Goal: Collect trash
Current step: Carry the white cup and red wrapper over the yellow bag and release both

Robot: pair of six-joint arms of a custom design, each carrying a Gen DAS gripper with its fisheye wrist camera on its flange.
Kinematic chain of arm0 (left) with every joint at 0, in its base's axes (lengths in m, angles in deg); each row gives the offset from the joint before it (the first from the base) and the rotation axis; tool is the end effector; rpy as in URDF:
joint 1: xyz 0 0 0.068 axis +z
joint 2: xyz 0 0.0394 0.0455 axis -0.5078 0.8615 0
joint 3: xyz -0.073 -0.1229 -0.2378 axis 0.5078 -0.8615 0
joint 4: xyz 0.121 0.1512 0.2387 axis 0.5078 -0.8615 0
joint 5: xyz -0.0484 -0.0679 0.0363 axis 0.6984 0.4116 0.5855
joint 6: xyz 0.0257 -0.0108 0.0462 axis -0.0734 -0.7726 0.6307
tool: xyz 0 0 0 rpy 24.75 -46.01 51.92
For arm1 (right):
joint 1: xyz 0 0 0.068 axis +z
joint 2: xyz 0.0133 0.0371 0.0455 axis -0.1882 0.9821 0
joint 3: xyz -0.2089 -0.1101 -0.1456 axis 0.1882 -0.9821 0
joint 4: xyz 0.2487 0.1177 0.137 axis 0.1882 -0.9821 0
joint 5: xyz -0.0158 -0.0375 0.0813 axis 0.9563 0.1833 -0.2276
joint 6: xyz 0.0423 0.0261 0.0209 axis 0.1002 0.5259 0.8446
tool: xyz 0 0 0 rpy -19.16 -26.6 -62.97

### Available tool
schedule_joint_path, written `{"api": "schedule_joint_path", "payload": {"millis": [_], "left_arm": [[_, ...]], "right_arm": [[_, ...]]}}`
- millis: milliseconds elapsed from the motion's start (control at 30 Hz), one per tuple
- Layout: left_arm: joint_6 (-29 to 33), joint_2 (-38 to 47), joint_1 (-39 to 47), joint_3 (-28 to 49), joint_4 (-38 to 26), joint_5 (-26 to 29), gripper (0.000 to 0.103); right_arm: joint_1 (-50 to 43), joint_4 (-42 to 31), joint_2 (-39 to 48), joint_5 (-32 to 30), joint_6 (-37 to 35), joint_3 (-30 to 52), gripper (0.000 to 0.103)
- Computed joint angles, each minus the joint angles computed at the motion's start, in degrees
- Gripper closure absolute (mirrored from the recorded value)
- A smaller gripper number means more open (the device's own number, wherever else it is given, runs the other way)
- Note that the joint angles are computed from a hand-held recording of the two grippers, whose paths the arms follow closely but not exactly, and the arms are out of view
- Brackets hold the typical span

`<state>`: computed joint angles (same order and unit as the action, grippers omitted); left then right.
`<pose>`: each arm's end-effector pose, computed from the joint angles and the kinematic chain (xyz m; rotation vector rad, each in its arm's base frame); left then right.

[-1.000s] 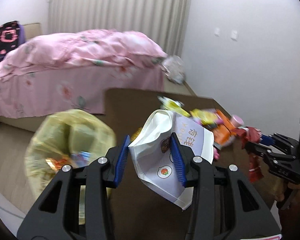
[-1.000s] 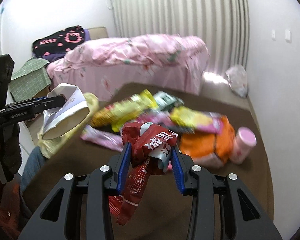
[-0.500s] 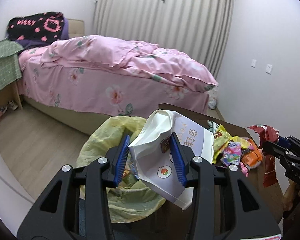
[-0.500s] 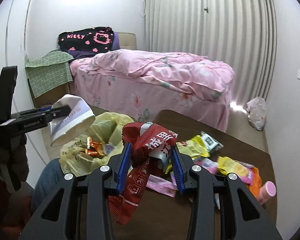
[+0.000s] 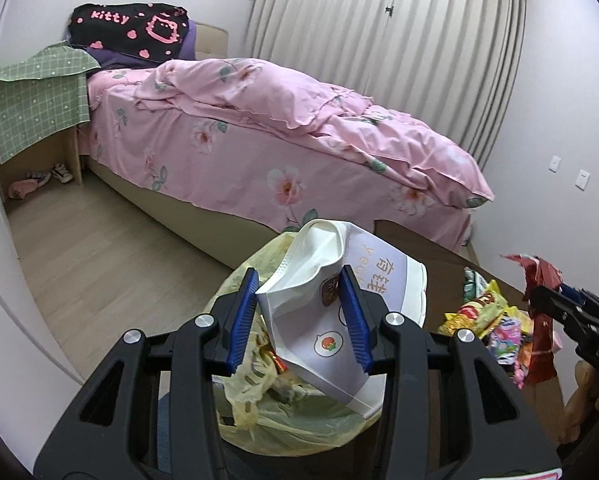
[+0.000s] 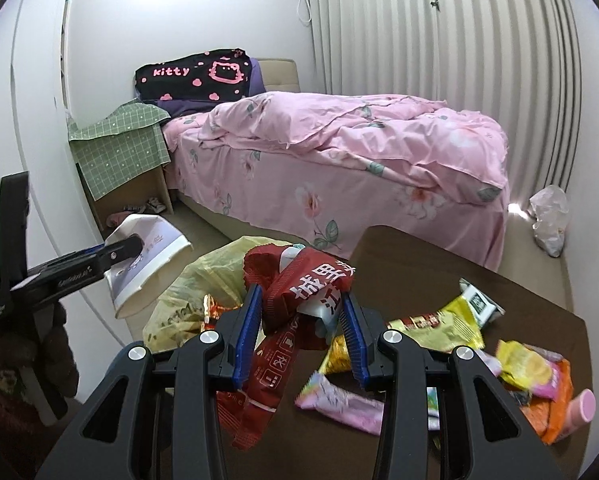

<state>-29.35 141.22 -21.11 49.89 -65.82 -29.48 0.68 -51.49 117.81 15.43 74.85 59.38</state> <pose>0.2934 0.0427 0.1341 -0.2656 2.0978 -0.1841 0.3351 0.0774 0.1667 -0.4901 2.0873 0.3155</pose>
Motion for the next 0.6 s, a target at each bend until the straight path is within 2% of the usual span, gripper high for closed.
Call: {"api": "schedule_joint_path", "payload": {"millis": [267, 433, 600], "left_arm": [[-0.61, 7.35, -1.23, 3.31, 2.45, -4.32, 0.064], [-3.44, 14.76, -0.12, 8.08, 2.33, -1.05, 0.064], [-4.15, 20.26, -0.58, 11.72, 2.85, -2.40, 0.064]], "right_arm": [[3.51, 2.00, 11.23, -0.21, -1.53, 8.45, 0.066], [5.05, 0.06, 19.75, -1.28, -1.85, 15.71, 0.066], [4.74, -0.35, 25.14, -3.13, -1.45, 19.91, 0.066]]}}
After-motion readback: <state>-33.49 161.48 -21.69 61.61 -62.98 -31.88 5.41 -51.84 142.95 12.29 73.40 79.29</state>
